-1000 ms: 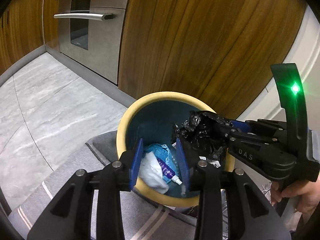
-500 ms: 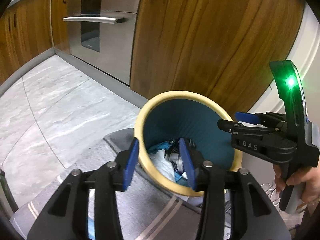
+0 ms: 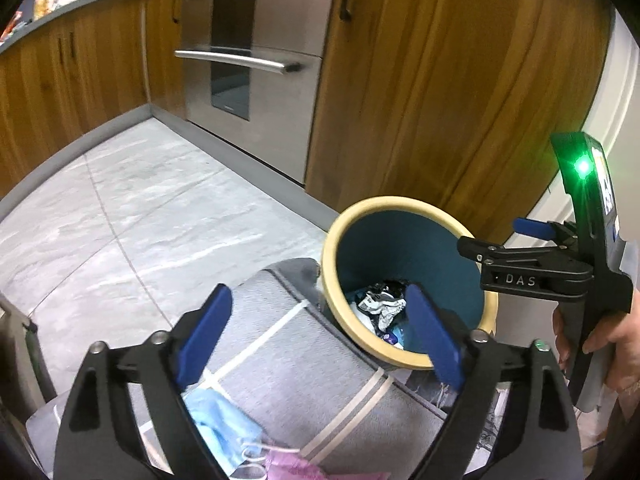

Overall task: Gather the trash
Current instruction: 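Open the right tool to drop the black bag while the left tool releases the tissue, then move both tools back over the remaining trash on the mat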

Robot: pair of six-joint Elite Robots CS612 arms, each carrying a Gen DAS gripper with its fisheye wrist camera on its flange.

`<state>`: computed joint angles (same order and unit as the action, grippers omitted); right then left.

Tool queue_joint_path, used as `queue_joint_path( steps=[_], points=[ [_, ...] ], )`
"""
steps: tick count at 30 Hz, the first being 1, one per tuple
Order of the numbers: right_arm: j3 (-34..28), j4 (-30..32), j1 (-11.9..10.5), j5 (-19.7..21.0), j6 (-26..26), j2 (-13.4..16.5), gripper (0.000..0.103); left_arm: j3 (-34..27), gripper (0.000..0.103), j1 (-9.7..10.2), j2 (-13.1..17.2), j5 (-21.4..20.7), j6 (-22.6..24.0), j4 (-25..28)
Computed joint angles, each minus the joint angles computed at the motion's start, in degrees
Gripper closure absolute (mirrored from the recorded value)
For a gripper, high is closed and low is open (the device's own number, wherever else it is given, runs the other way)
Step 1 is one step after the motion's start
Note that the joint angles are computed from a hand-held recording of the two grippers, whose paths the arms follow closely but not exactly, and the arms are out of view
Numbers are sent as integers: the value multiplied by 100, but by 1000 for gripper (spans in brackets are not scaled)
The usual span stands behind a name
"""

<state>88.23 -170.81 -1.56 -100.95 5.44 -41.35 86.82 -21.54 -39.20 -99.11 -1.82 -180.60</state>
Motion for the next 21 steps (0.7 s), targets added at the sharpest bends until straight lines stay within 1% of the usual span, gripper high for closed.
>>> queue_joint_path(
  steps=[4, 8, 13, 19, 21],
  points=[
    [77, -115, 4, 100, -46, -65, 6, 198, 10, 19, -146, 98, -51, -126],
    [174, -177, 29, 189, -79, -161, 6, 441, 9, 34, -319, 167, -64, -294],
    [306, -252, 117, 121, -205, -299, 6, 776, 6, 92, -532, 160, -108, -551],
    [508, -429, 261, 187, -340, -472, 5, 1099, 6, 183, -758, 188, -224, -737],
    [583, -490, 300, 293, -341, -535, 5, 1225, 6, 215, -832, 223, -257, -807]
  ],
)
